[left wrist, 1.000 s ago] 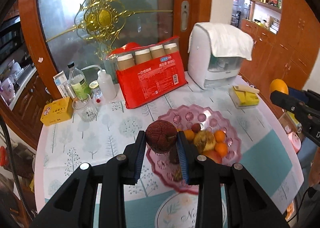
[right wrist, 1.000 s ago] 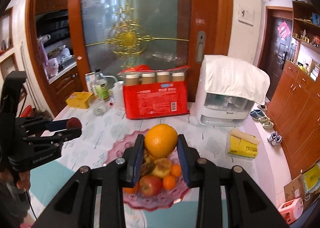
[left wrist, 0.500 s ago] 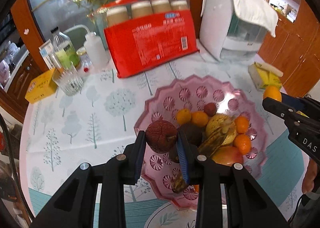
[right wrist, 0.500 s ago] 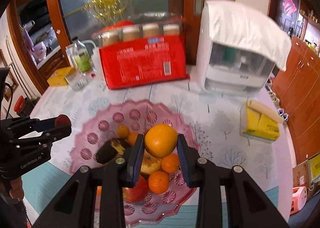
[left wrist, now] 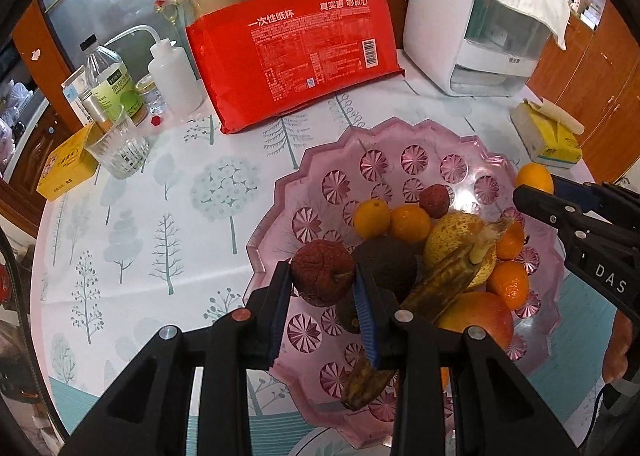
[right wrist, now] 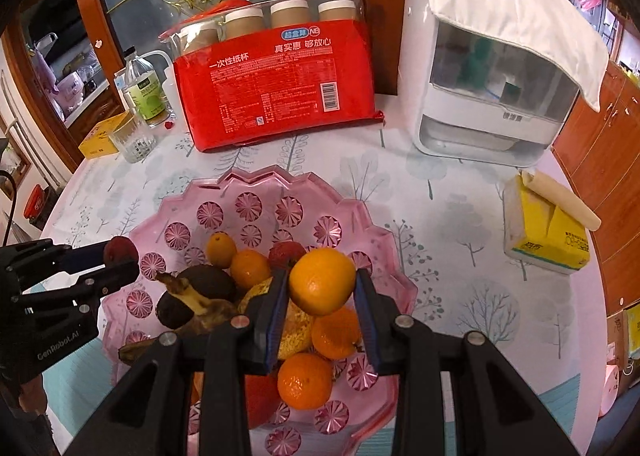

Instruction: Organize fruits

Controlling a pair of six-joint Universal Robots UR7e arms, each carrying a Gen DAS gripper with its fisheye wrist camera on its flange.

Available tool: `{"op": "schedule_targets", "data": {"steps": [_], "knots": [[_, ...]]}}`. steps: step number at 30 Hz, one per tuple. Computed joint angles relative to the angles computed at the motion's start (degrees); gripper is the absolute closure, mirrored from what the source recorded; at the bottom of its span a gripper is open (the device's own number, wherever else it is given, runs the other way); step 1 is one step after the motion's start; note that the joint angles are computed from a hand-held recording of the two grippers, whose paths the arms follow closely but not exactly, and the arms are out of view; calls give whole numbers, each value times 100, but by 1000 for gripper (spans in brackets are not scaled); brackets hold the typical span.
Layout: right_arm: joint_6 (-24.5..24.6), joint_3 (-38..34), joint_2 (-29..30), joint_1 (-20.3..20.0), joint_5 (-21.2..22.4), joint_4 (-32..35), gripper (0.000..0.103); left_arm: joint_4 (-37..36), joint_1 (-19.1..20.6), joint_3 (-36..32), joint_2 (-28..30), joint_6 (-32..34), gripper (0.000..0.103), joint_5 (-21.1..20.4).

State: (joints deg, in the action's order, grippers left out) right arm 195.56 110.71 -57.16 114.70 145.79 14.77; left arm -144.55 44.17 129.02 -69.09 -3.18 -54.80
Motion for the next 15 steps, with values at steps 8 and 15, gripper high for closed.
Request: {"op": "schedule_targets", "data": {"steps": [8,15], "knots": [[45,-48,64,31,50,27,66,-176,-93,104,-113,-83,30,161],[106,-53,-16,260,114,-41,57,3,-164,115,-331,-308,19,228]]}}
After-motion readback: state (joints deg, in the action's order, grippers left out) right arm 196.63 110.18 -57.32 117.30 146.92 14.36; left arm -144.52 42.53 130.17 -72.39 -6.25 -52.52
